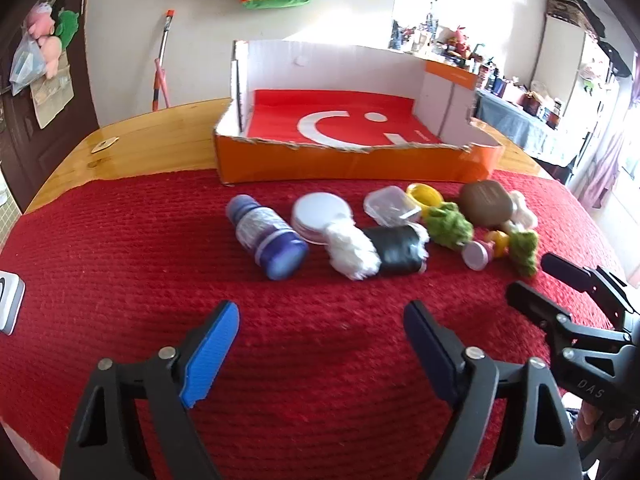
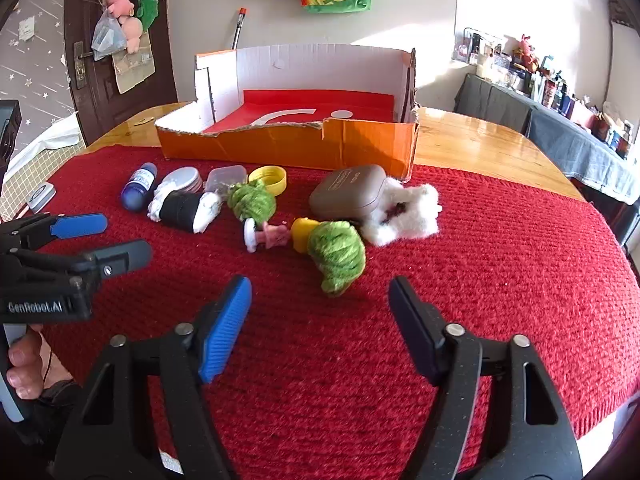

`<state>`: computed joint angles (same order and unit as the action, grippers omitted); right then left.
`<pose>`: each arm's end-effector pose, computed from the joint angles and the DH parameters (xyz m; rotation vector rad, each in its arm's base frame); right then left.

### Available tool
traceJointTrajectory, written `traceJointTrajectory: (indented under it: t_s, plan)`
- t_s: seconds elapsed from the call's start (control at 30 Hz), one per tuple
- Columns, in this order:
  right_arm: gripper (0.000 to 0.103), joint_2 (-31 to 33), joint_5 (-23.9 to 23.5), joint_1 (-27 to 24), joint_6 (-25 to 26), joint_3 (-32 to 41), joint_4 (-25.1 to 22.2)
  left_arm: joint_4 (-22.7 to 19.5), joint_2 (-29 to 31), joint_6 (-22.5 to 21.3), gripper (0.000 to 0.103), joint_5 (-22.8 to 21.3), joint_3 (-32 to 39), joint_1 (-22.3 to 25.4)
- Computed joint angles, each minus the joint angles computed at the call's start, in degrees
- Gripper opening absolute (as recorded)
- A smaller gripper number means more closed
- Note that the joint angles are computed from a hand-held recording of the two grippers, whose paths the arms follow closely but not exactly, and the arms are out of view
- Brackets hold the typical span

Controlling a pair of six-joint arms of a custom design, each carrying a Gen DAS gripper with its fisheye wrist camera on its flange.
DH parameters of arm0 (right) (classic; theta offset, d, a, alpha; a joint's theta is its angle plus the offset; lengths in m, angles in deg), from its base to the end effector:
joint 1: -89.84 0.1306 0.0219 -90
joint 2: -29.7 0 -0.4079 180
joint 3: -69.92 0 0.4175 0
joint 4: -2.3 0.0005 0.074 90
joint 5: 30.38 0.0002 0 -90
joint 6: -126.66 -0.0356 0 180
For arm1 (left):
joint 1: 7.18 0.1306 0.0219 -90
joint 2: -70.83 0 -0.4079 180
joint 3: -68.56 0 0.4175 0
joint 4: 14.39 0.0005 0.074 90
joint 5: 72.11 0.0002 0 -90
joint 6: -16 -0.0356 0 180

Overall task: Organize objects
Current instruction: 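Close the left tool on the blue bottle while the right tool grasps the green yarn ball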

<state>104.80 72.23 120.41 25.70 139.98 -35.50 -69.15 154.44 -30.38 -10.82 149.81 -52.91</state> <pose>0.3594 0.2027 0.4140 -0.2820 2.2819 0.1181 0.3264 -0.3111 0.4303 -0.1366 2.3958 -0.0610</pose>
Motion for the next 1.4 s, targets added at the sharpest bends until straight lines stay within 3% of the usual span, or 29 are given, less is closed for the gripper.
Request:
traceJointTrajectory:
  t_s: [0.53,0.77,1.03,1.4]
  plan:
    - [0.038,2.5,-1.94,-2.59,-0.65,2.29,-1.55,-0.5,0.51,-1.57,0.067,1.92,0.99,4.16]
    - [0.034,3.54,-2.41,-3.04,0.17,3.33,-1.87,-0.59,-0.25,-3.34,0.064,3.48,0.95,6.39]
    - [0.033,4.1,-2.93,-3.22,0.36,3.92,-2.04,1.37,-0.9,-14.44,0.064,12.07,1.28,9.71]
    - [0.028,4.4,-0.85,-2.15,1.41,3.9,-1.8,2.24,0.6,-26.24,0.062,13.23,2.08,10.88]
